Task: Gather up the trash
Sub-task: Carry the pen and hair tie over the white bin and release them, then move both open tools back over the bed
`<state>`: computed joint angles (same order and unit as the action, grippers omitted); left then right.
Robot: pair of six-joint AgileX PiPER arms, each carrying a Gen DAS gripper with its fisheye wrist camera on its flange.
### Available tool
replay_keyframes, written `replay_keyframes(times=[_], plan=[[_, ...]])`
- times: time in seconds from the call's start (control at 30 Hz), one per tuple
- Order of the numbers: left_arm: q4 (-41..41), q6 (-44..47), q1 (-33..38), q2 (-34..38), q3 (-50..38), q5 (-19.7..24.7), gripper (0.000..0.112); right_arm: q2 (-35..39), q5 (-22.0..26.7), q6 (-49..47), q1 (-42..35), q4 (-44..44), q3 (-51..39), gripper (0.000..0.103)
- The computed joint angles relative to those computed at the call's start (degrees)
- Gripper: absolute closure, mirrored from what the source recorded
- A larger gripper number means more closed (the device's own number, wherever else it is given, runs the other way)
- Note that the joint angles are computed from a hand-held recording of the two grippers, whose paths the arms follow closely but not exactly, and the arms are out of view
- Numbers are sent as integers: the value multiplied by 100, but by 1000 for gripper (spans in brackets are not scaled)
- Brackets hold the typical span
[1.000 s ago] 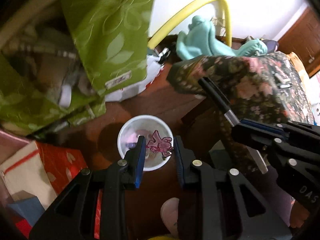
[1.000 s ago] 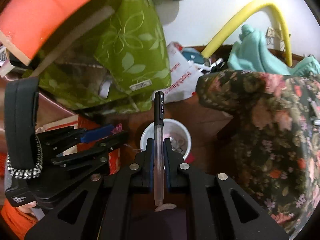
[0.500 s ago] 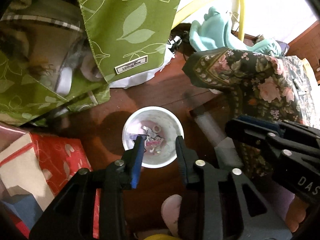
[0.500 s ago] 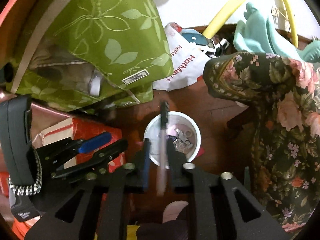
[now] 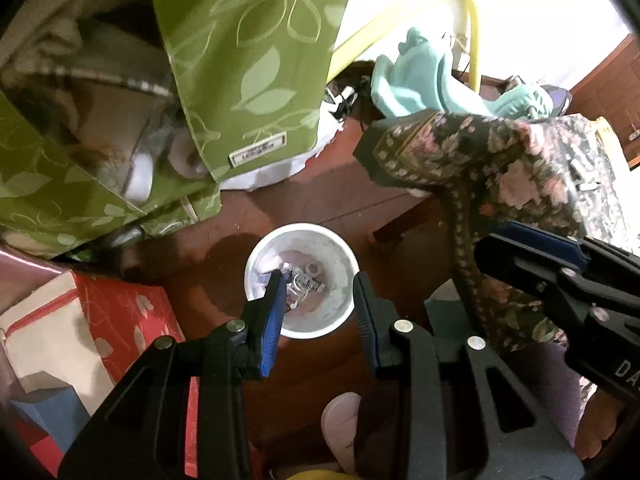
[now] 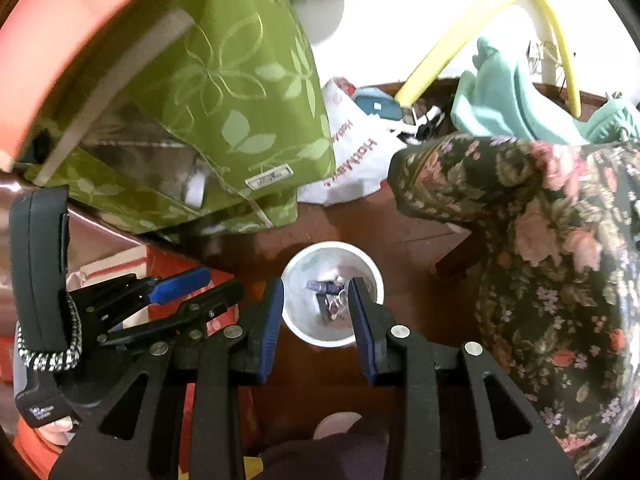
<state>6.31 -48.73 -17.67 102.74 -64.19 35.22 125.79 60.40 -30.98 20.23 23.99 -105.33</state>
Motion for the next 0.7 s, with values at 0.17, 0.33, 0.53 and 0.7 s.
replay_keyframes(times=[0.17, 0.33, 0.53, 0.7], plan=[[262, -270, -222, -173, -324, 287, 79, -523, -267, -271, -216, 182, 411, 73], [236, -501, -452, -178, -579, 268, 79, -963, -461, -556, -577, 415, 713, 73], [509, -780, -865, 192, -1364, 761, 79, -1158, -379, -792, -1131, 646, 705, 73], [701, -836, -1187, 569, -2225, 1196, 79, -1128, -272, -953, -1646, 754, 533, 73]])
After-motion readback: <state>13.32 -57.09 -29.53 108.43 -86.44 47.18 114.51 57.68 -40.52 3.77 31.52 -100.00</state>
